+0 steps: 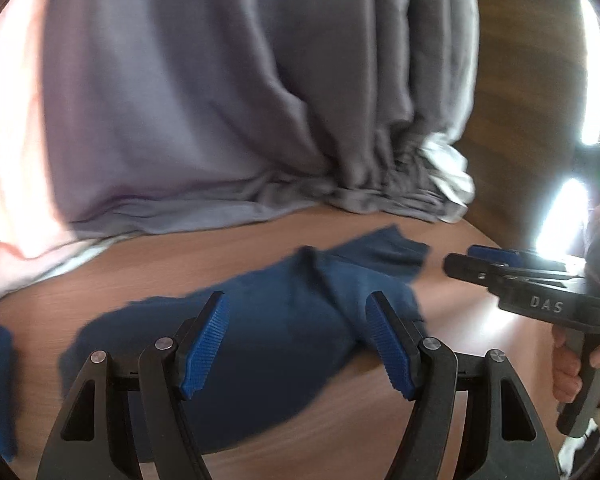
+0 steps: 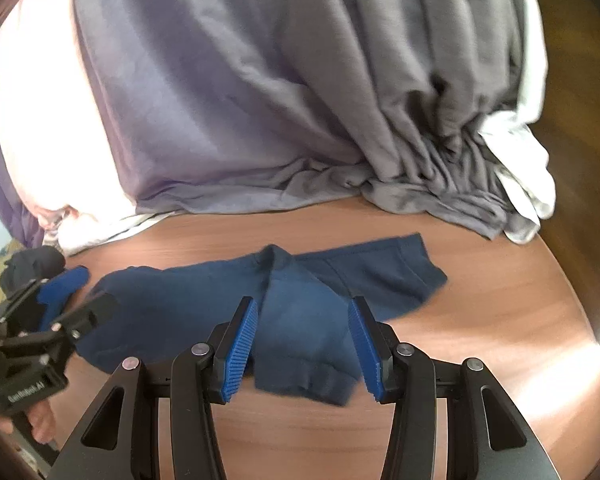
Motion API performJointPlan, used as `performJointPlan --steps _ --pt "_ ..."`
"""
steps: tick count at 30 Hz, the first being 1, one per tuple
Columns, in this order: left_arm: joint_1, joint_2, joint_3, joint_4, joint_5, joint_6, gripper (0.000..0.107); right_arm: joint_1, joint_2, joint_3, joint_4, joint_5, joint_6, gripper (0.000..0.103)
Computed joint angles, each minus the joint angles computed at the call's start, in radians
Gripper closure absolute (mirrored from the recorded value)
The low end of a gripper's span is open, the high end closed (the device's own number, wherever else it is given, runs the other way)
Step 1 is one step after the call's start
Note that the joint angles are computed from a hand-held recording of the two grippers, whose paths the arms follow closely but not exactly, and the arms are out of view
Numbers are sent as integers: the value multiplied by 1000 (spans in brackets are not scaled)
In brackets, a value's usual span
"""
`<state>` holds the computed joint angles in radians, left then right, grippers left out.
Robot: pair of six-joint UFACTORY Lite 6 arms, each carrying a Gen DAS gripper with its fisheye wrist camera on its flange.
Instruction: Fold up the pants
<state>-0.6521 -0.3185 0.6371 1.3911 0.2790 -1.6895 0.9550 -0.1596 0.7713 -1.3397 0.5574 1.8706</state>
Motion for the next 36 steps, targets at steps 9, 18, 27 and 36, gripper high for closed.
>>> performJointPlan --steps 9,18,27,36 --pt "-75 247 79 361 -69 -280 46 -57 -70 -200 -56 -91 136 56" --pt "-134 431 145 461 -34 -281 52 -125 38 -262 -261 -186 303 57" --pt "-150 530 192 444 7 -224 60 -143 136 -232 -420 -203 423 64" --pt "-119 537 233 444 -46 -205 85 -145 197 -194 -483 -180 479 75"
